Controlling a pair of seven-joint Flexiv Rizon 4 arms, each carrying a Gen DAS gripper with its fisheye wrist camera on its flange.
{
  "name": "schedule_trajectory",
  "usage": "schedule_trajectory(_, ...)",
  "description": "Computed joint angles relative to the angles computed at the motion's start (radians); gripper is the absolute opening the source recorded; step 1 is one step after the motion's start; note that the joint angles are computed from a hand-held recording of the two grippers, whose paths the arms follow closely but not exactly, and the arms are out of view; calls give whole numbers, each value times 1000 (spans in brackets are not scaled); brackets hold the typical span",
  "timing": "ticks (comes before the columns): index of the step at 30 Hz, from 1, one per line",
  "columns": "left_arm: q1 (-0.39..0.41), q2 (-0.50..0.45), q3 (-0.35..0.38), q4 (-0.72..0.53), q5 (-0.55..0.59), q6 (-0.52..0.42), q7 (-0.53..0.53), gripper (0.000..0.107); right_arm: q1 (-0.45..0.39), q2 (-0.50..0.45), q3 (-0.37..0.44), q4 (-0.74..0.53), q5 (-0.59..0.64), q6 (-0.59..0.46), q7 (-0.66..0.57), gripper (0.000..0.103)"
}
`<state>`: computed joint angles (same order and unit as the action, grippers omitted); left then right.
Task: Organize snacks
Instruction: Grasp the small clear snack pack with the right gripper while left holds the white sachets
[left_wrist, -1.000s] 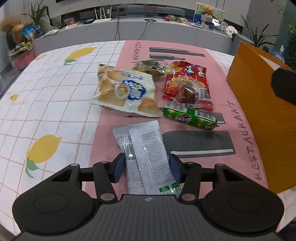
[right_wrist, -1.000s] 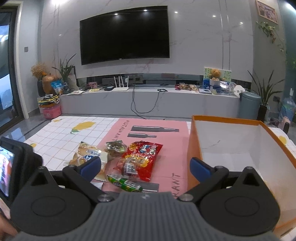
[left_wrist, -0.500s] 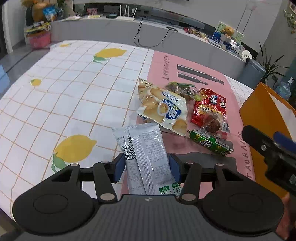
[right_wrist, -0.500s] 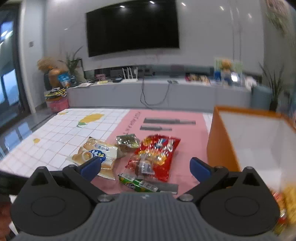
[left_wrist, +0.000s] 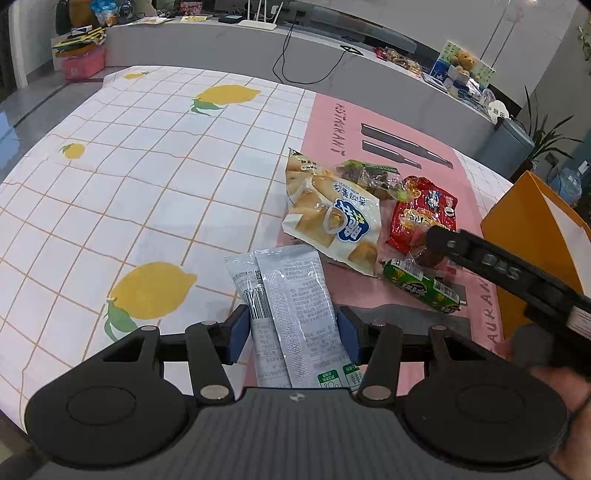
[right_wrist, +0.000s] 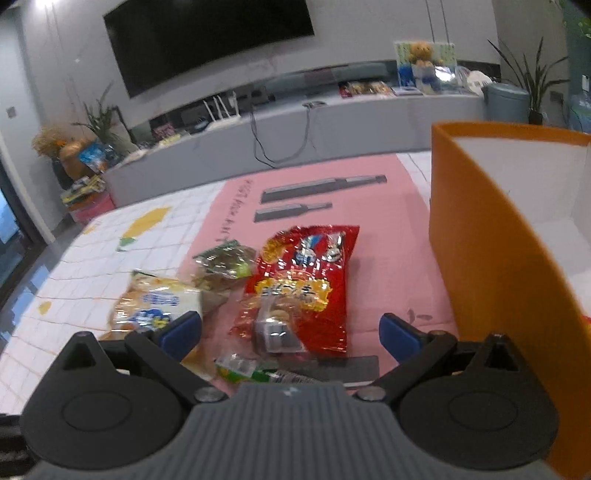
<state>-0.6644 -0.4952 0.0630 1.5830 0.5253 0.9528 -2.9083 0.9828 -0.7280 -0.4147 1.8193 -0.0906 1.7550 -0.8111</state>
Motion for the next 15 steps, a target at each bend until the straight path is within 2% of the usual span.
schedule_trajectory(2, 6, -1, -4, 4, -8, 9, 4, 58, -17, -10, 16, -22, -23, -30, -8, 100)
schedule_trajectory(5, 8, -3, -6, 3, -16, 8, 13, 58, 28, -28, -43, -14, -34, -24, -4, 100)
schedule_trajectory(10, 14, -5, -13, 7, -32, 23, 42, 58, 58, -33, -78, -1, -36, -15, -21, 98)
schedule_trajectory(11, 14, -5, -12, 10, -35, 27, 43, 58, 71, -35, -92, 1, -34, -17, -25, 96)
schedule_trajectory(12, 13, -5, -12, 12, -36, 30, 46, 58, 75, -36, -98, 5, -35, -11, -33, 89)
schedule_trajectory(15, 11, -4, -16, 16, -46, 34, 61, 58, 67, -31, -82, 10, -33, 3, -60, 80)
